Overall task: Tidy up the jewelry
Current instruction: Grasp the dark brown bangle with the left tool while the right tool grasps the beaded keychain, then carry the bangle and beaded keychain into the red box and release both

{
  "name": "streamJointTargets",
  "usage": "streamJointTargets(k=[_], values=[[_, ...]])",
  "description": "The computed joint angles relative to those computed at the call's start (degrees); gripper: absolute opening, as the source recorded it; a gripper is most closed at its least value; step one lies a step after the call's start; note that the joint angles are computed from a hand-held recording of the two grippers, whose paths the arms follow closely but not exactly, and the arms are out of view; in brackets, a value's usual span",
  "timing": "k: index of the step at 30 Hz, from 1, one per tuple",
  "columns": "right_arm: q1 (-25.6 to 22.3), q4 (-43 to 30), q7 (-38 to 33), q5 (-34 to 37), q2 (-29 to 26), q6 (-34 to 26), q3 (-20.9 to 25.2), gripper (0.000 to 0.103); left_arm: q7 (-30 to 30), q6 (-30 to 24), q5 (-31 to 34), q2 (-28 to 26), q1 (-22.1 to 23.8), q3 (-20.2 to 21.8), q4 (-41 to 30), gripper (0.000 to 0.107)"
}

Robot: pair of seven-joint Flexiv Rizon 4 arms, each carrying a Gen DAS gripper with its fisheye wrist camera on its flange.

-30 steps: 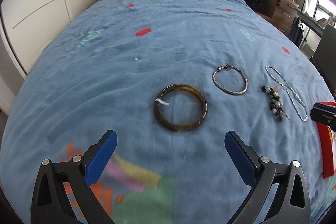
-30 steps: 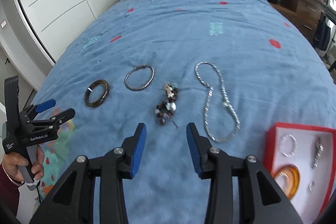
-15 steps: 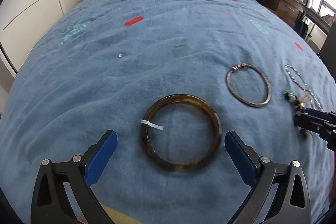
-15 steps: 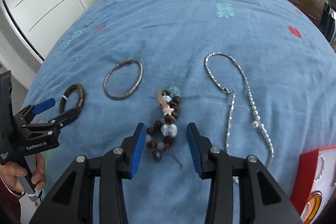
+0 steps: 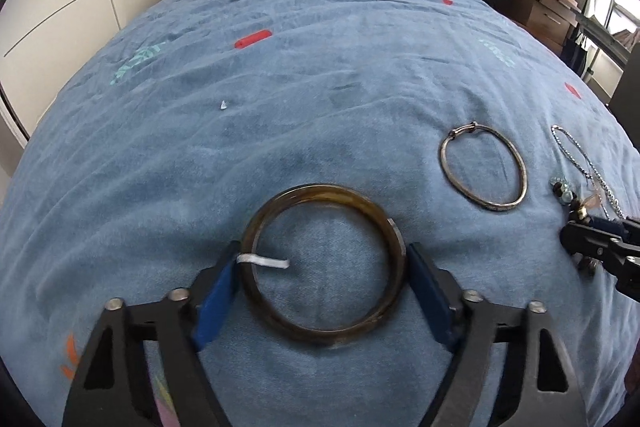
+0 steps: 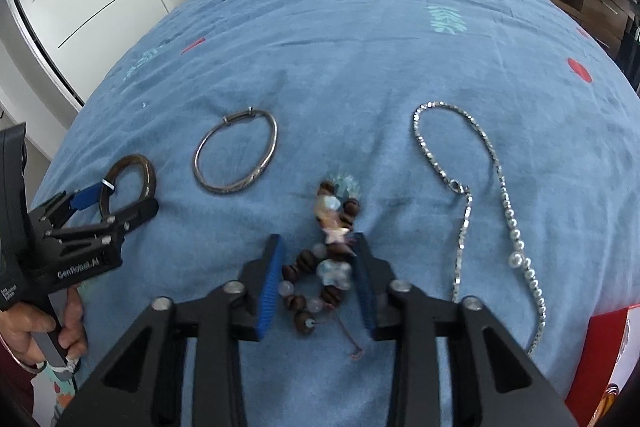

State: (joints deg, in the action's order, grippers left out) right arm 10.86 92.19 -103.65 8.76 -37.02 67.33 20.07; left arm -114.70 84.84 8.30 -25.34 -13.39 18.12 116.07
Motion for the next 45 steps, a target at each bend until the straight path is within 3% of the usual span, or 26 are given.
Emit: streamJointTargets(k=[11, 15, 22, 28, 34, 45], values=[[-3.6, 3.0, -7.1, 6.0, 3.5, -0.6, 4.7, 0.016, -6.0, -2.4, 5.7, 2.6, -4.2, 4.2, 0.5, 0.077], [-5.5, 4.9, -10.4, 11.0, 7.2, -1.2, 6.6, 0.016, -9.9, -3.9, 9.8, 5.8, -4.7, 4.5, 1.4, 0.077], [-6.1, 8.3, -14.7, 19.1, 15.3, -2.1, 5.5, 0.016, -17.3, -8.8, 19.9, 13.7, -6.2, 3.8, 1.4, 0.077], [-6.4, 11.9, -17.9, 25.2, 24.4, -3.3, 2.7, 0.016, -22.3, -14.0, 26.6, 20.5, -6.9, -0.2, 0.7, 0.077], [-6.8, 15.4, -20.4, 29.9, 32.6, -5.0, -2.1, 0.016, -25.4, -17.2, 28.8, 25.0, -5.9, -6.4, 0.3, 0.077], [-6.1, 18.6, -25.0, 32.5, 41.9, -9.5, -14.7, 0.016, -29.2, -21.8, 31.2, 27.4, -2.9, -19.5, -4.0, 0.077]])
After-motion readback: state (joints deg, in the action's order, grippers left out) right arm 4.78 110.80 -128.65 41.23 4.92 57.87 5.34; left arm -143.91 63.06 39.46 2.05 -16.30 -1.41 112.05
